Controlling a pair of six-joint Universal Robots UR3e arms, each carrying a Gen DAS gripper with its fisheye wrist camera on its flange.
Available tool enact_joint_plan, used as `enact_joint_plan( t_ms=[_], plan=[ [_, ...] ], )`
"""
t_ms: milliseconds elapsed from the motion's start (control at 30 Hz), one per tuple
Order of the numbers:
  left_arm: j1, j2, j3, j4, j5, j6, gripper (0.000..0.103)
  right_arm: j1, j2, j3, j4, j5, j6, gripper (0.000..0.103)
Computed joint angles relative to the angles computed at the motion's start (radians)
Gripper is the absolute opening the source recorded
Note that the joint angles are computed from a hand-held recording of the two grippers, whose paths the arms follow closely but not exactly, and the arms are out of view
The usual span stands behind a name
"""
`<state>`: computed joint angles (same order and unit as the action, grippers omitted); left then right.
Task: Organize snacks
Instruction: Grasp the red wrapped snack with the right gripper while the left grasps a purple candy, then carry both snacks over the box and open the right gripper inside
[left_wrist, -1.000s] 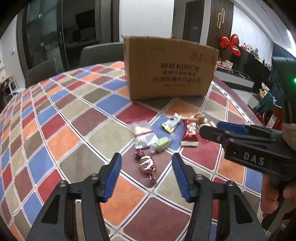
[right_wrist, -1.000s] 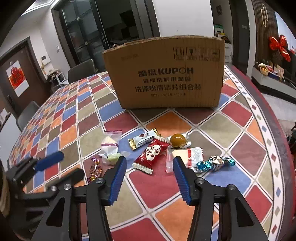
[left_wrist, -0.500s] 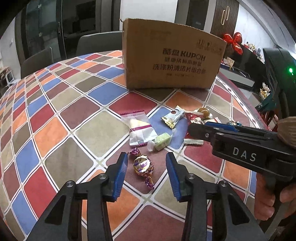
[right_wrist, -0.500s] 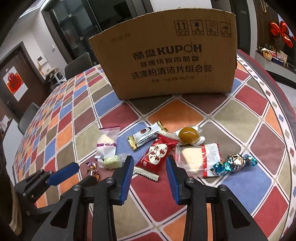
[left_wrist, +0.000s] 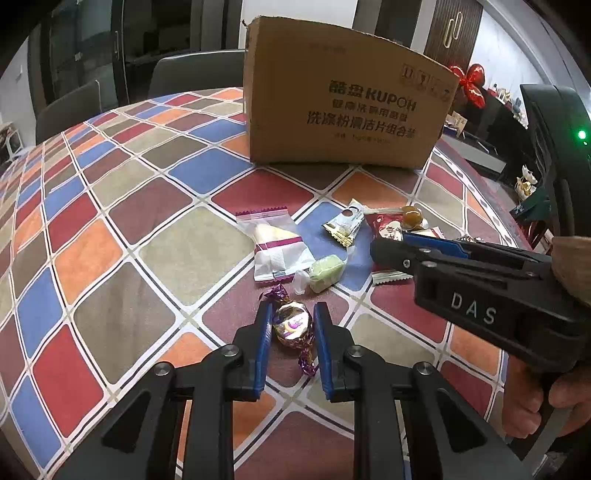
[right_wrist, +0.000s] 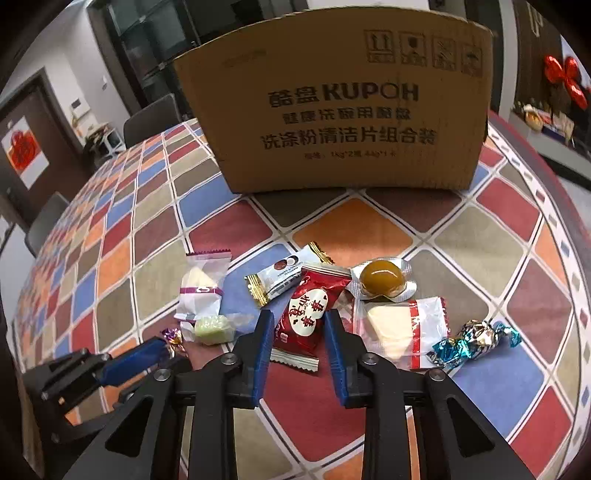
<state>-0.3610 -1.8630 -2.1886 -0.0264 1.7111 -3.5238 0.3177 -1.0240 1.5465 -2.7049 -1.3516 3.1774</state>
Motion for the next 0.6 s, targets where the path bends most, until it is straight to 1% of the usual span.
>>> enact_joint_plan(
  t_ms=[200, 433, 600],
  plan=[
    [-0.014, 0.037, -0.009, -0.003, 0.014, -0.006, 0.023, -0.004, -0.03, 0.036, -0.009, 0.011, -0.011, 0.029],
    [-0.045, 0.1, -0.008, -0.016, 0.043, -0.013, 0.023, -0.018, -0.133, 0.144, -0.06, 0.023, -0.037, 0.029],
    [-0.078, 0.156, -0.001, -0.035, 0.074, -0.019, 0.023, -0.035, -0.211, 0.208, -0.08, 0.053, -0.046, 0.029]
  ],
)
